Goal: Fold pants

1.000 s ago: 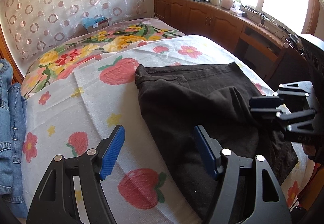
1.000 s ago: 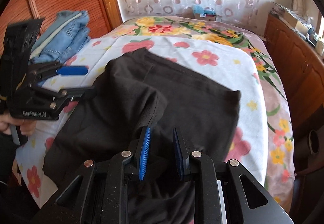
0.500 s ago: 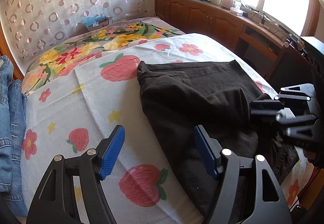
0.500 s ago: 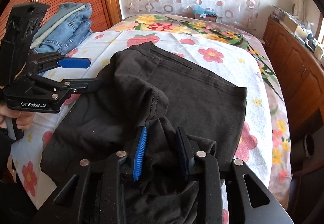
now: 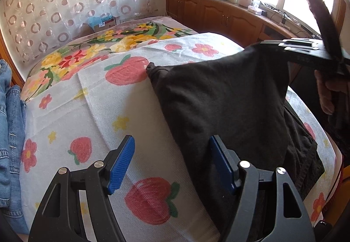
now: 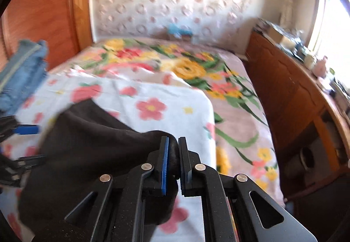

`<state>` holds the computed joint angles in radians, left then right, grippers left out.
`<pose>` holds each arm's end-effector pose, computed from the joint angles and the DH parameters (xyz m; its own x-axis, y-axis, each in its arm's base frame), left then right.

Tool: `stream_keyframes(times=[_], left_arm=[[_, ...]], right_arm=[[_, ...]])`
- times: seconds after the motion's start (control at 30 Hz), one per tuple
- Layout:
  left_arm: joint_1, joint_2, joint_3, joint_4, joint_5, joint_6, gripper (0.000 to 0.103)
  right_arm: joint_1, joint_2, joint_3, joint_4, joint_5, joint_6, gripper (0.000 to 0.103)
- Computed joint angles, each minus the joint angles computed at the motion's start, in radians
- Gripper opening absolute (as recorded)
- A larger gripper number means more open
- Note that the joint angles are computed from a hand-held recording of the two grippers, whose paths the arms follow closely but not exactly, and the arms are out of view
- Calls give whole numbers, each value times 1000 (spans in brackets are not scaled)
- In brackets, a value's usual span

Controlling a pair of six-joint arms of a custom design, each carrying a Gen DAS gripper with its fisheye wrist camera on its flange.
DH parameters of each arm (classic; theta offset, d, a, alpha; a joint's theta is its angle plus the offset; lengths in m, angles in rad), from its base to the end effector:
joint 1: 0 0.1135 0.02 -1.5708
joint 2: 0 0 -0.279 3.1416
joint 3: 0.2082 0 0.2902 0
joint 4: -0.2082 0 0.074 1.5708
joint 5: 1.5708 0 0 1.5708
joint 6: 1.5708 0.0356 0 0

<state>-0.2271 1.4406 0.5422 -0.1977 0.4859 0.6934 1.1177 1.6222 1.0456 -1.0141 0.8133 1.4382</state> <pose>0.2455 -0.0738 0.1116 -0.4063 0.6740 -0.6170 0.8670 0.4976 -0.0273 0.1559 0.2612 0.1892 -0.6765 0.1664 -0.7174 0.3513 0.9291 -0.1158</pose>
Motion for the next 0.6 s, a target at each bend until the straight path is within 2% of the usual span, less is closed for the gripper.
stream_keyframes(times=[0.17, 0.23, 0.3, 0.4, 0.6], left_arm=[[8, -20, -12, -8, 8, 8, 72], [12, -43, -23, -21, 17, 15, 72], [21, -78, -42, -39, 30, 27, 72], [30, -147, -75, -82, 53, 48, 72], [57, -296, -149, -192, 99, 107, 71]], right_arm=[[24, 18, -15, -8, -15, 96, 39], [78, 15, -17, -37, -9, 188, 39], [138, -11, -34, -21, -8, 222, 39], [244, 23, 13, -69, -3, 316, 39], [394, 111, 96, -76, -20, 382, 38]])
